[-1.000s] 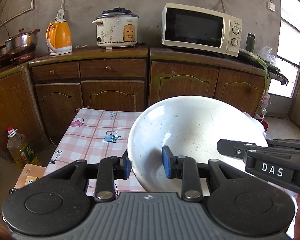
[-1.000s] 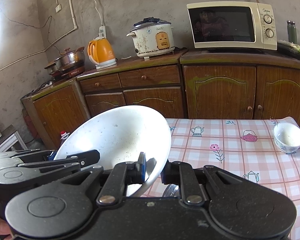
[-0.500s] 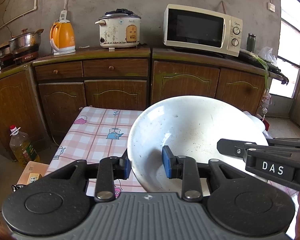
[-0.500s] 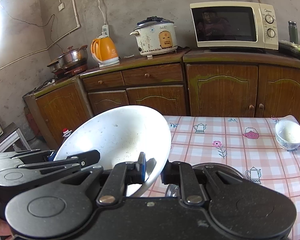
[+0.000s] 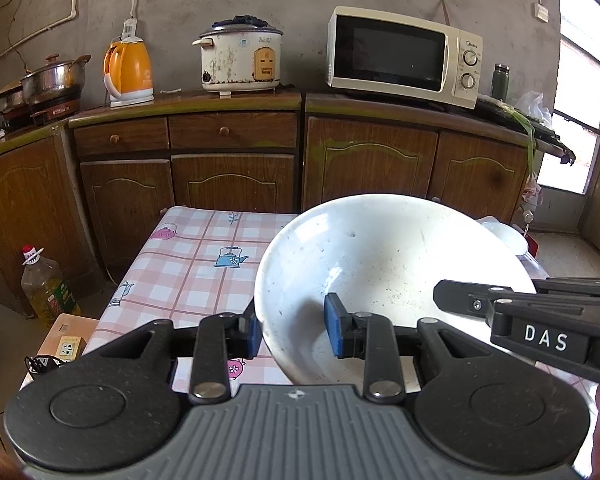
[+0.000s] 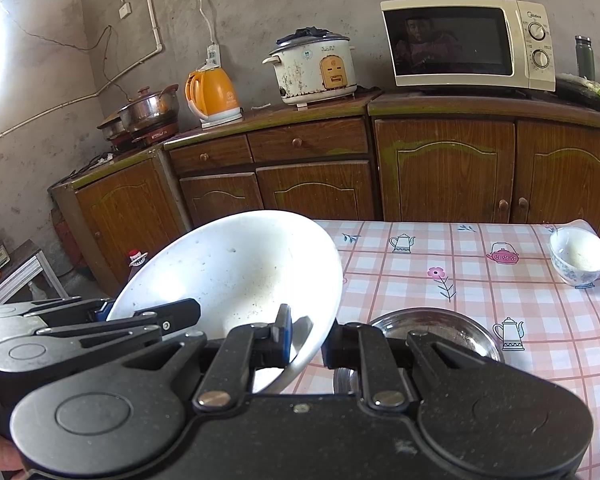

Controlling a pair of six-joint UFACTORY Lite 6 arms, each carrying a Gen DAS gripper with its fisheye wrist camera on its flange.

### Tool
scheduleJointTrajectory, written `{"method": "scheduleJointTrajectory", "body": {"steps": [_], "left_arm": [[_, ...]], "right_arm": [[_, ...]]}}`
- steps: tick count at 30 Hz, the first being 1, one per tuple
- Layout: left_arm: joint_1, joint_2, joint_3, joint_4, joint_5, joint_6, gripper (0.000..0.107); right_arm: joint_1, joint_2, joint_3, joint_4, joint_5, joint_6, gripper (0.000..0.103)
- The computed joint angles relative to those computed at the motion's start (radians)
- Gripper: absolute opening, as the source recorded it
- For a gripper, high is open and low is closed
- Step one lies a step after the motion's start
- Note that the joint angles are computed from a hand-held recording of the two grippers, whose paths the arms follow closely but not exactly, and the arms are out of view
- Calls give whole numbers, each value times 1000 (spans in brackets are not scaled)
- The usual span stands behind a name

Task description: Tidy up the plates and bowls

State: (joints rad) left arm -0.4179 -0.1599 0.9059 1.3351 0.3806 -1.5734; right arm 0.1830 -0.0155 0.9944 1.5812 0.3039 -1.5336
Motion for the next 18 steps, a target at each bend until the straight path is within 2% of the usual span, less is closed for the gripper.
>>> {"method": "scheduleJointTrajectory", "body": {"steps": [18], "left_arm": [[-62, -57, -82, 72, 35, -118, 30]], "right_arm": [[-13, -79, -107, 92, 7, -103, 20]]}}
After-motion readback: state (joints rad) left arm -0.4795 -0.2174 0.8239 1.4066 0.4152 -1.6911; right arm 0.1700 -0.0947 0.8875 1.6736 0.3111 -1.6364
